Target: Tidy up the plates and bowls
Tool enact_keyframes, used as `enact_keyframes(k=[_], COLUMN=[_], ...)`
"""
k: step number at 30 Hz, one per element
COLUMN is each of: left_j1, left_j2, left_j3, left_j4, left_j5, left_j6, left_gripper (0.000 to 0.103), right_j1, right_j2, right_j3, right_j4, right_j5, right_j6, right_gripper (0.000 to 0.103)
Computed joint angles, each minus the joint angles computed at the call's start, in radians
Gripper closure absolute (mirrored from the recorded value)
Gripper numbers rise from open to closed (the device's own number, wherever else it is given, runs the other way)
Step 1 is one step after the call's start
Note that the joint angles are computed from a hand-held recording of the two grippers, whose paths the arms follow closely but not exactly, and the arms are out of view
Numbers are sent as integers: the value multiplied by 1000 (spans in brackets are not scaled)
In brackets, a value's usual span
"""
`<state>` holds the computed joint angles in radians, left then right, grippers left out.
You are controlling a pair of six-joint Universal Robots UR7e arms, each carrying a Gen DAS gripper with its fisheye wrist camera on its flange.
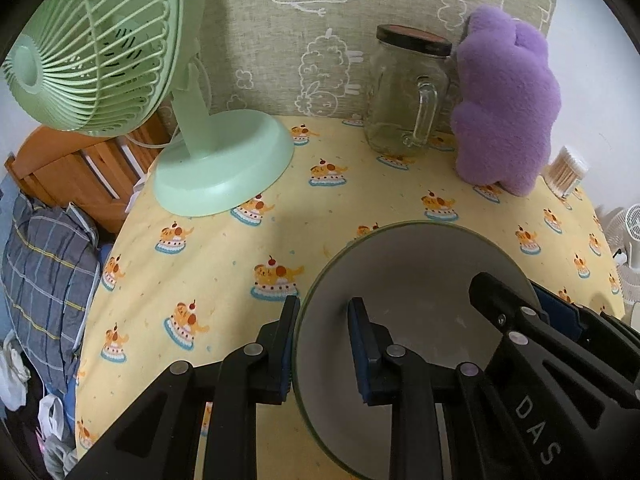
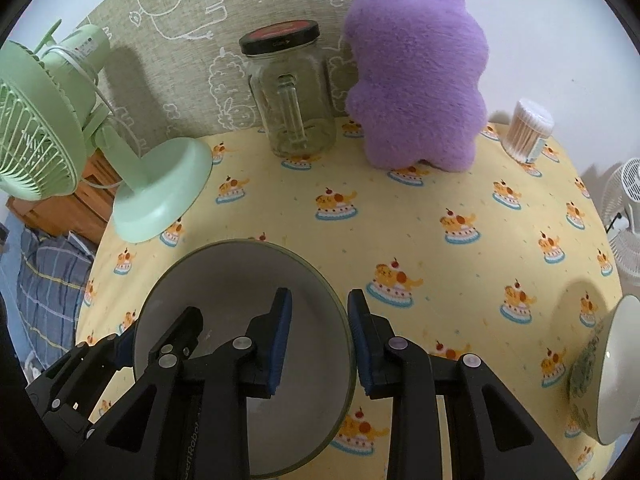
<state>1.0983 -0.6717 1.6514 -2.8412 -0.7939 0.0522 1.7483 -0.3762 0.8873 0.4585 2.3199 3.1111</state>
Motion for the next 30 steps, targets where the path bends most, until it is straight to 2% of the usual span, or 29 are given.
enact_keyframes(k=[17,30], left_j1=[-82,-153], left_j2=[-145,-319], left_j3=[168,348], left_j4=[2,18], left_j5=[9,-1], left_j6=[-74,-114], left_gripper=[81,81], right_j1=[70,164], right_j2=[-137,-237], right_j3=[215,403], right_j4=[-59,-104], right_j5=[31,81], right_j6=[71,190], right_gripper=[70,70])
